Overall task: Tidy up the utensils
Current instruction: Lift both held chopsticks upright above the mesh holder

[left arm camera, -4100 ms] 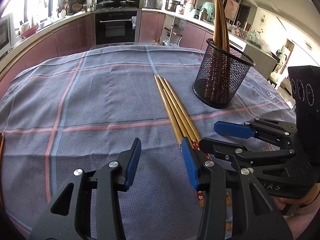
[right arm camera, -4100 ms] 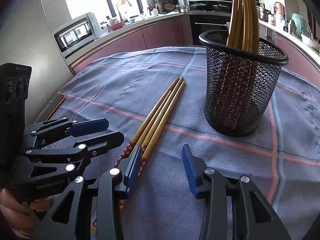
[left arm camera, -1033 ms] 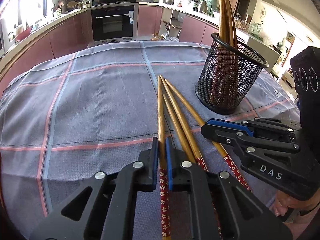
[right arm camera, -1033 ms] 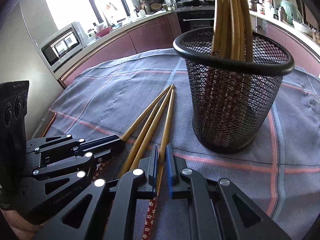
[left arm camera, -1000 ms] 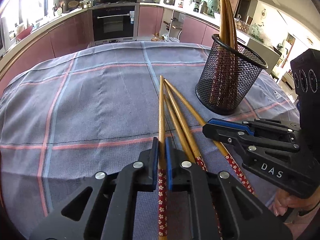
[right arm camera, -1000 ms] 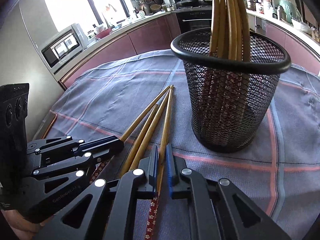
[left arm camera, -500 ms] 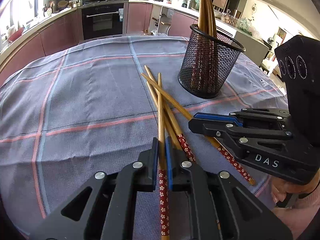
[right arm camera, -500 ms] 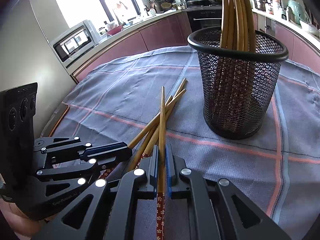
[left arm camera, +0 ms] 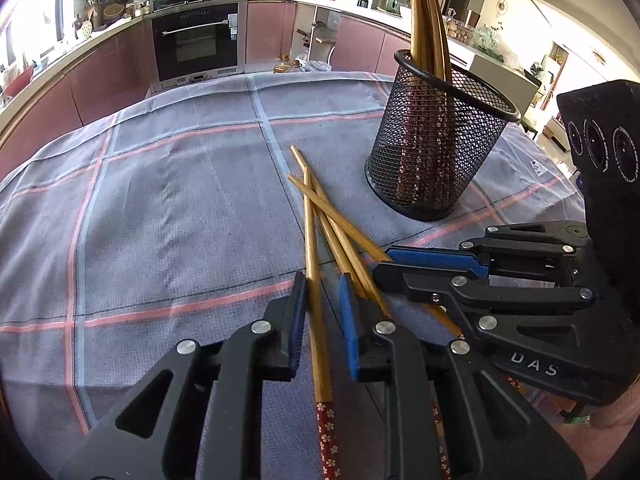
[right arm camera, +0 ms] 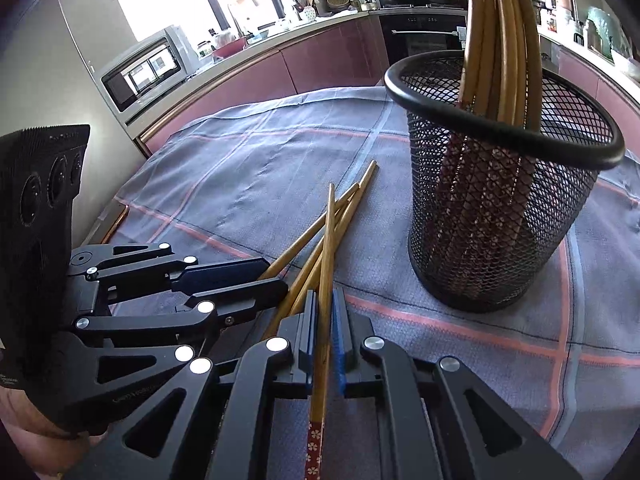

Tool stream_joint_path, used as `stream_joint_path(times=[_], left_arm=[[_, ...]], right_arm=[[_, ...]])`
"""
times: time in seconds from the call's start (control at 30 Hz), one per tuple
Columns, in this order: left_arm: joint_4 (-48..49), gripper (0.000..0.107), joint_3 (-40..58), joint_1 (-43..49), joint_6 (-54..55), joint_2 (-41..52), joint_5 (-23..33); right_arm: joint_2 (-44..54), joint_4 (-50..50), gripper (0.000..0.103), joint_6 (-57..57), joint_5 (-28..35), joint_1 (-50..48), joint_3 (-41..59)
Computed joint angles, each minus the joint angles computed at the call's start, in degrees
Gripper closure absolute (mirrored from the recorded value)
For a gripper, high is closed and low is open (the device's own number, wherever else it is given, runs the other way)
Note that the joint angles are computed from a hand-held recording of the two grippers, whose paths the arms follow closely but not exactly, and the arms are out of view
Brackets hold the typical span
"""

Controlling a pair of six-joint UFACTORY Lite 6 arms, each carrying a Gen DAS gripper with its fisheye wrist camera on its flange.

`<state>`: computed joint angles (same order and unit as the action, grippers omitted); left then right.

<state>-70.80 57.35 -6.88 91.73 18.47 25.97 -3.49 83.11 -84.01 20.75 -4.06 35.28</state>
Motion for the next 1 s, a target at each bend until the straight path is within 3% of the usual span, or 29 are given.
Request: stream_joint_path(times=[0.07, 0.27, 0.53, 0.8, 1.0], left_arm=[[-0.5, 0.099, 0.0, -0.3, -0.5, 0.1, -0.9], [-0.9, 0.099, -1.0, 1.8, -0.5, -2.6, 2.2], [1.5, 0.099, -2.7, 6.3, -1.9, -11.6, 12.6], [2.7, 0.099, -2.3, 10.7, -3.6, -18.8, 22.9], [1.9, 0.099, -2.5, 12.4, -3.8, -22.8, 26.2]], right_arm=[[-1.2, 0.2, 0.097, -0.6, 0.5, -0.6, -0.9], [-9.7, -3.3, 0.097, 1.0, 4.6, -4.8, -4.3], [-20.9, -9.6, 0.097, 5.5, 12.6, -13.4, -5.9], [-25.0, -10.3, 0.097, 5.1, 20.7, -22.0, -4.3], [-26.6, -9.4, 0.097, 4.6, 23.2, -24.8, -3.0]])
